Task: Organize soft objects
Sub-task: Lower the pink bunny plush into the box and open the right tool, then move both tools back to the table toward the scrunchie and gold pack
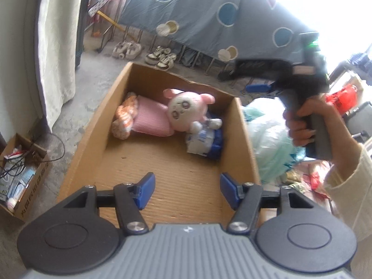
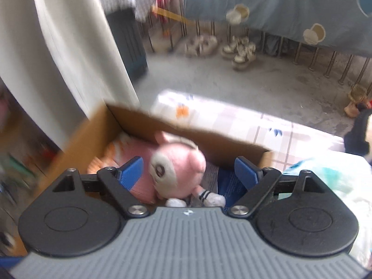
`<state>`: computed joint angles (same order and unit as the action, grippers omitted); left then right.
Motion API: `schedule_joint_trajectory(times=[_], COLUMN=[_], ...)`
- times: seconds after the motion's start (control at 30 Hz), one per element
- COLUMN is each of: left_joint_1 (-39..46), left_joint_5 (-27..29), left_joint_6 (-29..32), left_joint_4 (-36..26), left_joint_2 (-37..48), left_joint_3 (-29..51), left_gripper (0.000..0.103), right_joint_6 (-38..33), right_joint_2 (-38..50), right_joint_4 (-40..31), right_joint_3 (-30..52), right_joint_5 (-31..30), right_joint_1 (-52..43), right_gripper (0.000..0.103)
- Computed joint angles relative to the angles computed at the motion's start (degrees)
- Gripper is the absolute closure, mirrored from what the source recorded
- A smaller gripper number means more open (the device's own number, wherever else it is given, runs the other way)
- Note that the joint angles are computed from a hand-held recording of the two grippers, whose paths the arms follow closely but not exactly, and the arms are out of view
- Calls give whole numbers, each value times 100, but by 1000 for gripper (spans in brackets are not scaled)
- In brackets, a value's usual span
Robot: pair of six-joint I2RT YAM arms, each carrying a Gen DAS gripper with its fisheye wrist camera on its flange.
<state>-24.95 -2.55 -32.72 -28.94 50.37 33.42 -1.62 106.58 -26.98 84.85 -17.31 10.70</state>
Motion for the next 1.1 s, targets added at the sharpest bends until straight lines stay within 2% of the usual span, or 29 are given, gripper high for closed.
schedule_joint_trajectory(times=[0.1,0.2,0.37,0.47,0.57,0.63,0.7,0.8,0.9,1.03,1.1], left_joint_1=[-821,-1818,-3371,-4006,-4363,-4463,-4550,-4600,-4544,-4331,-4267], left_joint_5=[-530,-1182,-2107,-2383,-2372,-2205,-2118,-2035,-2047,-2022,-2240], left_joint_6=[-410,-914,-1572,-1687,-1587,-1480,-1401,-1387,-1550,-1942,-1755], left_joint_4=[-201,-231,160,653,1143,1548,1816,1990,2182,2836,2859], left_joint_2=[-114,9,755,1506,2445,3096,3857,4951,5914,6976,7596], left_joint_3=[152,310,629,922,1389,1698,2139,2887,3578,4129,4658], left_gripper=[38,36,34,34,34,35,40,49,48,48,50], right_joint_6=[-313,-946,-2977,-4556,-5762,-6297,-6702,-6557,-6160,-5574,-5424], right_joint_2=[-838,-1531,-1954,-1680,-1312,-1018,-593,-147,319,769,918], right_joint_4=[-194,-780,-2255,-3168,-3435,-3494,-3508,-3111,-2528,-1596,-1271], right_joint_3=[-492,-821,-867,-605,-477,-443,-425,-601,-921,-1376,-1469], right_joint_5=[-925,-1902,-3456,-3897,-4001,-4034,-4009,-3844,-3717,-3555,-3499], right_joint_1=[-744,-1778,-4193,-5590,-6601,-7051,-7400,-7566,-7577,-7393,-7309], right_gripper=[17,17,15,15,14,14,14,14,15,15,15])
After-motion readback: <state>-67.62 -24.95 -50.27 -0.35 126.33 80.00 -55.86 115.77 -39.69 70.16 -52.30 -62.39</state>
